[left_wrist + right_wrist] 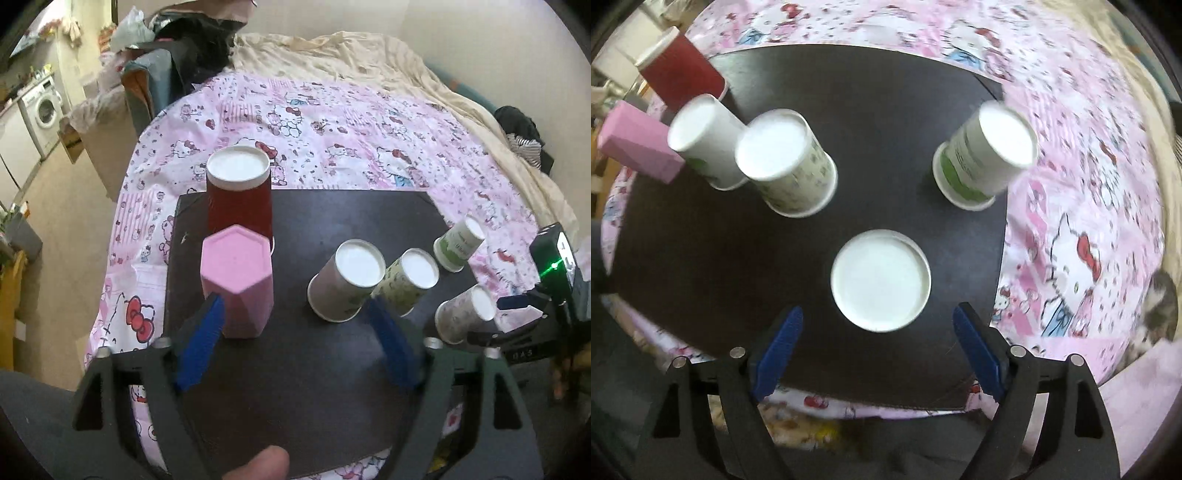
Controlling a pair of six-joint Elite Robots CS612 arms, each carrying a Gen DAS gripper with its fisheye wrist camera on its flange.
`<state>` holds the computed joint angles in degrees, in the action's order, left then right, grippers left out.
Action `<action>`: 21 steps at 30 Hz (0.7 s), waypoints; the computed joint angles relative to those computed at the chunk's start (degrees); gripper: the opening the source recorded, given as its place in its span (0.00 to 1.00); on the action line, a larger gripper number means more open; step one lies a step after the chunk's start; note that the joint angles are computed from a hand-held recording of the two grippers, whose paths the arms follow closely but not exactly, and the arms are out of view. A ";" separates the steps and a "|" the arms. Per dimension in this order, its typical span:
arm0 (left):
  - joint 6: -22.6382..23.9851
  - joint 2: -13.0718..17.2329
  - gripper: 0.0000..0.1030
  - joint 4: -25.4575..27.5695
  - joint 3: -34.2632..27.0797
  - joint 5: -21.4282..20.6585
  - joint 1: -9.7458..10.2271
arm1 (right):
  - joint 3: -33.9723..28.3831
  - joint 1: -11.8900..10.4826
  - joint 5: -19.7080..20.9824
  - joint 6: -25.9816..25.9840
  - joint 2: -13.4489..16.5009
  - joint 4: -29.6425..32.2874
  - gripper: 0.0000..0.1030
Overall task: Flip cup upside down
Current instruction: 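Turn the Green World cup rim-down with the left gripper while the right turns the Hello Kitty cup, then lower the Green World cup onto the tray with the left gripper while the right lowers the Hello Kitty cup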
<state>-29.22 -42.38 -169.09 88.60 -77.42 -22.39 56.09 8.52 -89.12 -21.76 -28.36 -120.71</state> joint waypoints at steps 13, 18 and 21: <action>0.71 0.95 0.97 -6.91 2.61 7.19 -1.80 | 2.45 -0.51 5.40 7.26 1.34 -13.19 0.48; -0.73 1.10 0.98 -7.23 2.86 6.24 -1.55 | -1.00 -0.11 5.87 8.62 3.48 -14.37 0.48; -1.23 1.06 0.99 -7.46 2.96 7.03 -1.54 | -1.09 -0.07 6.63 8.80 3.59 -15.23 0.50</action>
<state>-30.45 -41.32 -176.55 91.56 -70.39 -23.93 55.00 8.44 -82.48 -12.96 -24.77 -135.93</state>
